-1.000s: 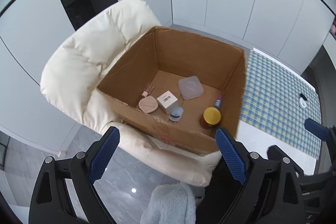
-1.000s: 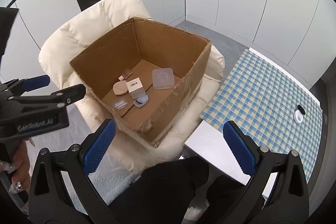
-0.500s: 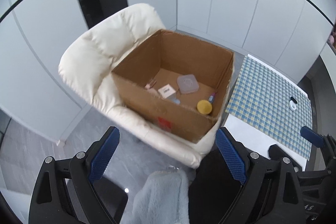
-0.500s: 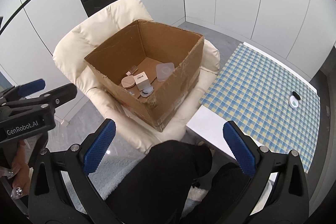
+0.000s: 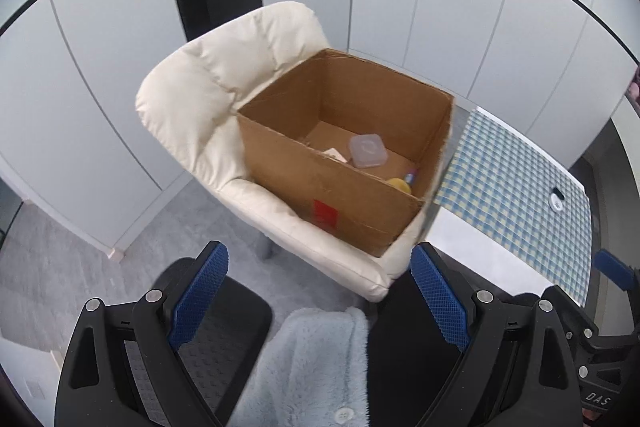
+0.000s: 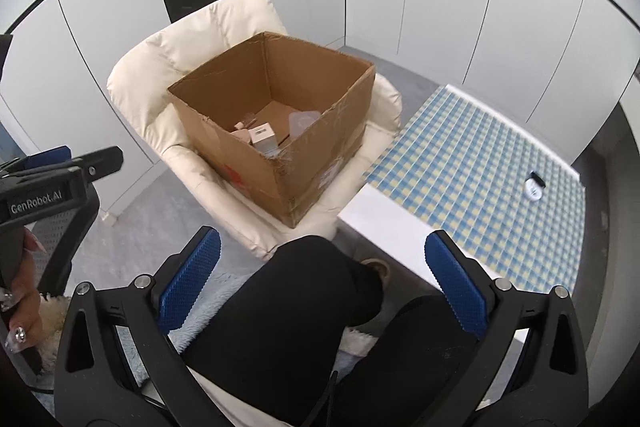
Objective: Organize objects
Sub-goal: 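Raise both open tools up out of the cardboard box, then move both open tools back toward the checkered table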
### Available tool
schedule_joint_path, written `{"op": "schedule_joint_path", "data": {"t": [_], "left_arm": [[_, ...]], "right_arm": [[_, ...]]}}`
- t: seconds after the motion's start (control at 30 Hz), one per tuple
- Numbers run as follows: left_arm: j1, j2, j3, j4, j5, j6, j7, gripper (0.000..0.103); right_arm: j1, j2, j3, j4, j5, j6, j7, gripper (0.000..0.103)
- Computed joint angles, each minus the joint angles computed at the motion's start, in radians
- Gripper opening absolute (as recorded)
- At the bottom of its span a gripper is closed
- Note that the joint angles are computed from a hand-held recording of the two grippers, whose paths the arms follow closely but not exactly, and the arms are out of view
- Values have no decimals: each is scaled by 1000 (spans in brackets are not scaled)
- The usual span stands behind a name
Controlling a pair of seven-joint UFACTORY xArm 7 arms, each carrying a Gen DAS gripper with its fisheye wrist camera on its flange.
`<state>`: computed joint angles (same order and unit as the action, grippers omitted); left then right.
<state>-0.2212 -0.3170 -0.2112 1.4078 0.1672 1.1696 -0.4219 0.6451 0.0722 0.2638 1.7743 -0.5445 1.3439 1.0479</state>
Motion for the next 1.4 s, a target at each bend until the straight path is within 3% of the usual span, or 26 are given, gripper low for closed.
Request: {"op": "schedule_joint_path", "data": {"t": [0.5, 0.77, 1.4], "left_arm": [[-53, 97, -26, 78, 6, -12, 8, 93], [-133, 193, -49, 162, 11, -25, 25, 93], [-342, 450, -49, 400, 29, -21, 74, 93]], "right_arm": [[-40, -78, 10, -100, -4, -12, 56, 103], [-132, -212, 38, -254, 50, -46, 122, 103], [-379, -636, 97, -608, 192, 74, 226, 103]]}}
